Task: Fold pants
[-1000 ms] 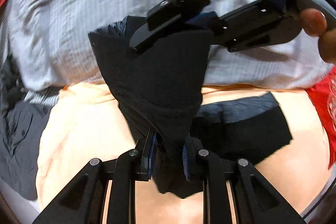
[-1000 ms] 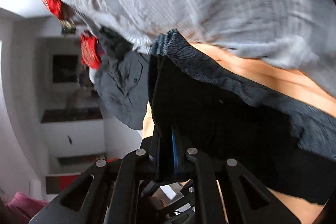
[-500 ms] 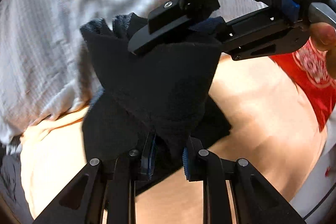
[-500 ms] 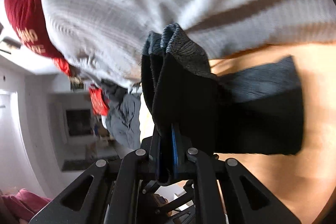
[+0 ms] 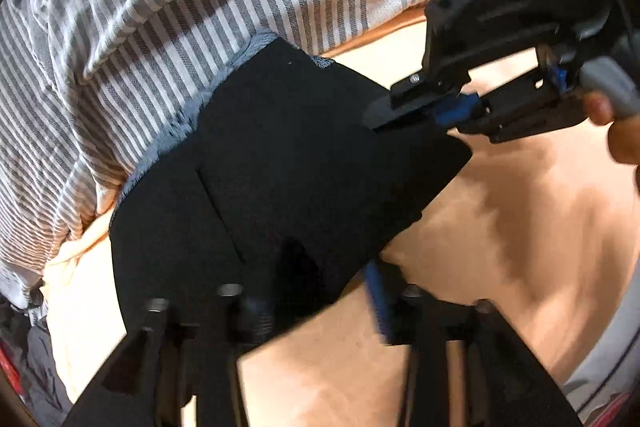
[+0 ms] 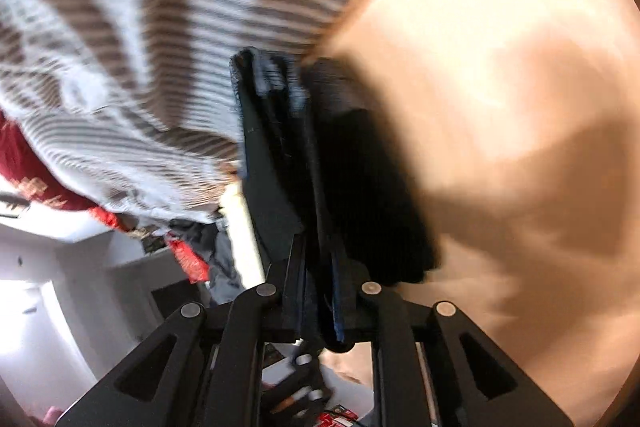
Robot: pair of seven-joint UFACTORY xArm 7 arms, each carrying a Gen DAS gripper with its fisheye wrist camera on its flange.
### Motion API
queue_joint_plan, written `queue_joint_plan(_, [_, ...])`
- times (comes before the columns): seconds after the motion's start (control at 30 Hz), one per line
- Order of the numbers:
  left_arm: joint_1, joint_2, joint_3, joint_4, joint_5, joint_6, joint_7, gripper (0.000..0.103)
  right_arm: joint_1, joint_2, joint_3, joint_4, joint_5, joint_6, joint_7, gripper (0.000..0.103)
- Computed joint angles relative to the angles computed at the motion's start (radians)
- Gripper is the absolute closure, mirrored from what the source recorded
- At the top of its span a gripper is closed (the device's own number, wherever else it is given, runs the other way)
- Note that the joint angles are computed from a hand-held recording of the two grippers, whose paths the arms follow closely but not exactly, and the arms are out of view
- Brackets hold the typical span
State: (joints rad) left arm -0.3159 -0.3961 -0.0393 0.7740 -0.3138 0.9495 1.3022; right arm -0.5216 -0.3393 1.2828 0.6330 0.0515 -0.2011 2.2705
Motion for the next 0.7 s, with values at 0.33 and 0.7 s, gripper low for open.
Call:
queue_joint_plan(0.33, [0.069,0.104,0.026,0.166,-0.020,0.050,-0.068,0.044,0.486,0.002,-0.472,0.165,-0.046,0.627,-0.173,0.047])
queue_joint_plan(0.7, [0.151,0.381,-0.025,0.346,0.155,0.001,-0.377,0.044,0.618,0.265,-0.590,0.353,-0.156,0.769,-0.290,0.080])
